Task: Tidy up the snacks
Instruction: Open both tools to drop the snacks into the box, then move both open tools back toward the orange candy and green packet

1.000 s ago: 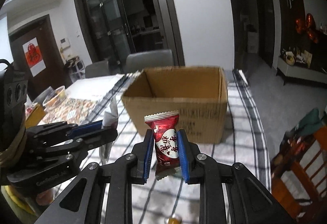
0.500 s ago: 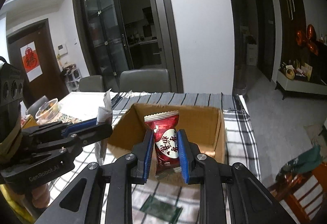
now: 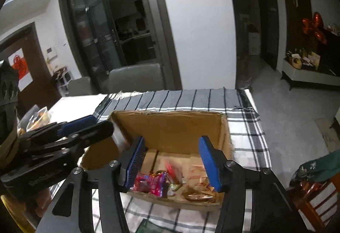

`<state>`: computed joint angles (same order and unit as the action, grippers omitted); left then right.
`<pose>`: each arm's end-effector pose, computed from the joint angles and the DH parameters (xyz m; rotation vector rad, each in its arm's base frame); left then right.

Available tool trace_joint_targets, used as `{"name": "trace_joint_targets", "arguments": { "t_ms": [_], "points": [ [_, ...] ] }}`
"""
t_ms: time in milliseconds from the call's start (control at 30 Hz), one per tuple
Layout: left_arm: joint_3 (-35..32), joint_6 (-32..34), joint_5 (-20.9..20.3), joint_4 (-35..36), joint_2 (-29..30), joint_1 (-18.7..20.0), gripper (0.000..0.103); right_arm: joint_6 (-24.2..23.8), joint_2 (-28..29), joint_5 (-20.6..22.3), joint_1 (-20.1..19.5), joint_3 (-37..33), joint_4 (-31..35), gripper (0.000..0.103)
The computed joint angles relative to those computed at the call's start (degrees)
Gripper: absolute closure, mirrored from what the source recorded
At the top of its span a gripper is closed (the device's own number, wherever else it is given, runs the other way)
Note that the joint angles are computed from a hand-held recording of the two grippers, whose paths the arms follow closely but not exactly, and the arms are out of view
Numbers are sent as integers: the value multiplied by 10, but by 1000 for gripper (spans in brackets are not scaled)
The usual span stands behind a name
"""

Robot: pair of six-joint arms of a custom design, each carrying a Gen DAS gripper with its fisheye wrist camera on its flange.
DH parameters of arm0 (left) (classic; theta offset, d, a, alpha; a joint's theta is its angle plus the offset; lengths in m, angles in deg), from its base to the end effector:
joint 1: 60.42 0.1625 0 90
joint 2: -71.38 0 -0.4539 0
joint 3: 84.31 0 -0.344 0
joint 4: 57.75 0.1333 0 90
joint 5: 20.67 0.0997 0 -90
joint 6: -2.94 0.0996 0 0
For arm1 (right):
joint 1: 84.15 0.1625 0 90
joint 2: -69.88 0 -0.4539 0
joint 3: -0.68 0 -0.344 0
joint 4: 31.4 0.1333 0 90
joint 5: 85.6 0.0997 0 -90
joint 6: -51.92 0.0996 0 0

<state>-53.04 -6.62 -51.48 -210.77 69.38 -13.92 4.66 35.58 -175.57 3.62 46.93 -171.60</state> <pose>-0.4366 -0.7780 0.0231 0.2793 2.2126 -1.1540 0.1001 -0.8560 0.3306 1.0473 -2.5259 0.8614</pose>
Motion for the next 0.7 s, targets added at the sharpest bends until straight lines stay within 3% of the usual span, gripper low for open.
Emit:
{"name": "trace_joint_targets", "arguments": {
  "t_ms": [200, 367, 467, 700],
  "points": [
    [84, -10, 29, -38, -24, -22, 46, -24, -51, 7, -8, 101, -84, 49],
    [180, -50, 72, -65, -52, -52, 46, -42, -112, 31, -20, 201, -135, 49],
    [232, -71, 108, -77, -64, -75, 44, -52, -147, 40, -28, 257, -153, 49],
    [320, -121, 147, -75, -81, -114, 39, -86, -212, 54, -50, 365, -185, 49]
  ]
}}
